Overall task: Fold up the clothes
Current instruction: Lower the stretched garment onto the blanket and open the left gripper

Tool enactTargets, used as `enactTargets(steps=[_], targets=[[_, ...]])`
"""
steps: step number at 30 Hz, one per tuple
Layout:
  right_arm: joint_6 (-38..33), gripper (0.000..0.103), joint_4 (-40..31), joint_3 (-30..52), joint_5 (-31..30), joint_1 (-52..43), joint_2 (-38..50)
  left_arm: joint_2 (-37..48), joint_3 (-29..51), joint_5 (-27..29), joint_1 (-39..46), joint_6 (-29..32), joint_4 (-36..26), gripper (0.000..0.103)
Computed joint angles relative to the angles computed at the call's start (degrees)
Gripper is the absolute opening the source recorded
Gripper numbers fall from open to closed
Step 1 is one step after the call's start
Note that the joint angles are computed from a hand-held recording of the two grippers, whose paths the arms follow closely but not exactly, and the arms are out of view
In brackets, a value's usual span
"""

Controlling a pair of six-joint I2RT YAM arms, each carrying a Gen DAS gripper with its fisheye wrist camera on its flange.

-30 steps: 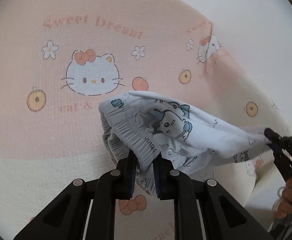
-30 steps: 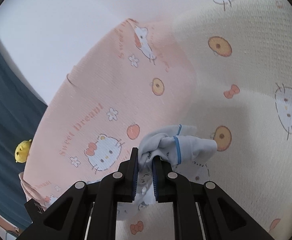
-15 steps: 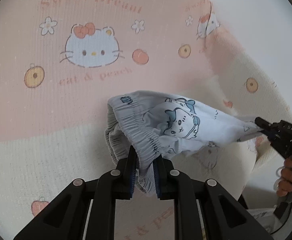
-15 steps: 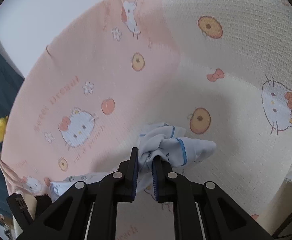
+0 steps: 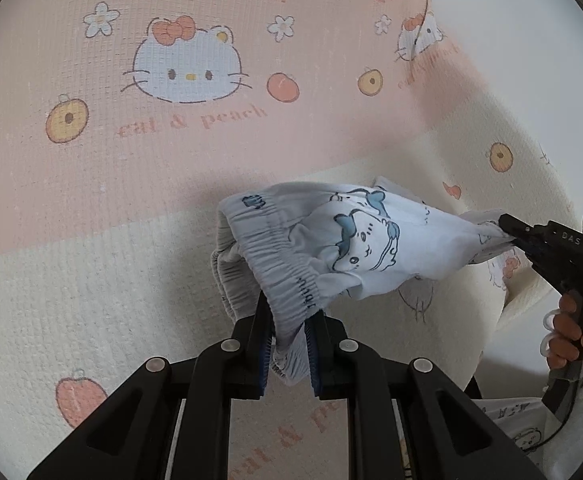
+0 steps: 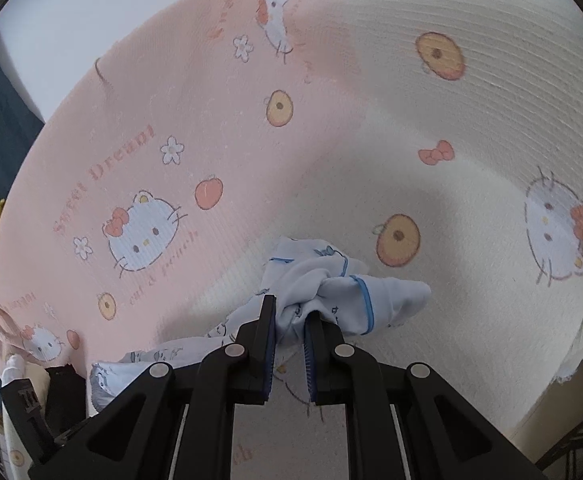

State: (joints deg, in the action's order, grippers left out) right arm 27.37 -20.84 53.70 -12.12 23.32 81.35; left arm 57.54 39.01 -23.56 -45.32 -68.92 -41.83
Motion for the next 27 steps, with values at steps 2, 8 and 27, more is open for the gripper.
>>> enactTargets(steps=[2,8,27], targets=[[-1.0,0.011,-1.3,3.0,0.0,0.5,3.1,-1.0,0.0,0.0,1.2,1.0,-0.7,0.013],[-5.6,0.011,-9.9,13.3,5.6,6.8,12.4,-2.2,-1.9,2.5,7.8,4.6,0.5,0.013],[-0.4,0.011,-15.8,7.1,1.8,6.6,10.1,-4.5,-6.0,-1.8,-0.6,-1.2,-2.1,0.013]])
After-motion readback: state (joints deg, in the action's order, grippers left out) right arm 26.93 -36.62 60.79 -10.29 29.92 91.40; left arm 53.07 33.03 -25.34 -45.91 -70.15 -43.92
